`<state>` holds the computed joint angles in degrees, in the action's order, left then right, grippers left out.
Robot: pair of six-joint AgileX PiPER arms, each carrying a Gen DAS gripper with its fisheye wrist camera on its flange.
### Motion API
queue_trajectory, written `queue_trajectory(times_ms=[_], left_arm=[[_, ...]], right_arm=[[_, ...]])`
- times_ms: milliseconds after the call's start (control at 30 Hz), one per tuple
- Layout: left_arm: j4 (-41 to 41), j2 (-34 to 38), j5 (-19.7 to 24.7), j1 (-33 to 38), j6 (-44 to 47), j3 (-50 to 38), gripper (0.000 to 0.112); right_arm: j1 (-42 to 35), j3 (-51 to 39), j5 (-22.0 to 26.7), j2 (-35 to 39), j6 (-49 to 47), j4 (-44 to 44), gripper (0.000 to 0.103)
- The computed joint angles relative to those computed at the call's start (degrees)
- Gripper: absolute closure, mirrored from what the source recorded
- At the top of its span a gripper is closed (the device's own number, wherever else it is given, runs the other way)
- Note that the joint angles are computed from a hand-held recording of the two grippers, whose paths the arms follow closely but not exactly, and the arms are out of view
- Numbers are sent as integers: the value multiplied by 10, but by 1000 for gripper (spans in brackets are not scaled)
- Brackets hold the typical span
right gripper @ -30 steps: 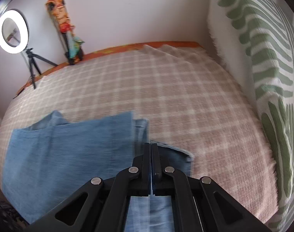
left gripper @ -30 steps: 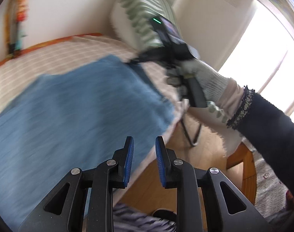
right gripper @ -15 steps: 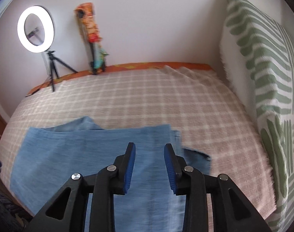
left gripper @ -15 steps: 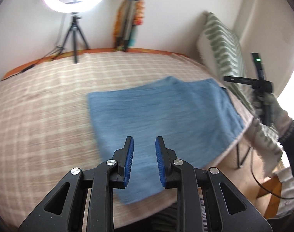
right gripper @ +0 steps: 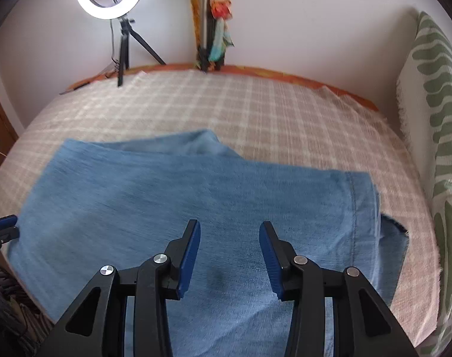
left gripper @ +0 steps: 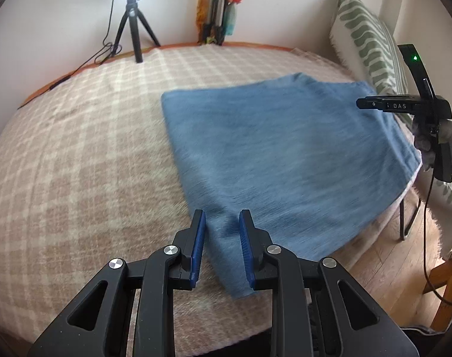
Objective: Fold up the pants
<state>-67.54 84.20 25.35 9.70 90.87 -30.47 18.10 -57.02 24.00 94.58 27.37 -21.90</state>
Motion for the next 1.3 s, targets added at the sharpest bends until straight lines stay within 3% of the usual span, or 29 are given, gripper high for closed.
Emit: queue_trajectory(times_ms=[67, 167, 267, 367, 433, 633, 867, 1300], left_arm=[[-32, 13, 0, 15, 40, 4, 85], [-37, 29, 35, 51, 46, -4, 82], [-15, 31, 86, 88, 16, -16, 74], [2, 49, 170, 143, -21, -35, 65], [9, 68, 212, 165, -46, -50, 65], [9, 88, 268, 183, -65, -53, 65], [-7, 103, 282, 192, -65, -47, 67], [-42, 112, 334, 213, -29, -29, 74]], right_arm=[[-7, -4, -5, 24, 2, 7, 60], [-9, -3, -14, 44, 16, -5, 59], [-7, -9, -11, 59, 20, -13, 59], [-4, -25, 15, 55, 12, 4, 59], [0, -32, 21, 42, -4, 37, 57], [45, -82, 42, 18, -130, 218, 38], [155, -226, 115, 89, -137, 263, 30], [227, -577, 302, 340, -92, 297, 30]])
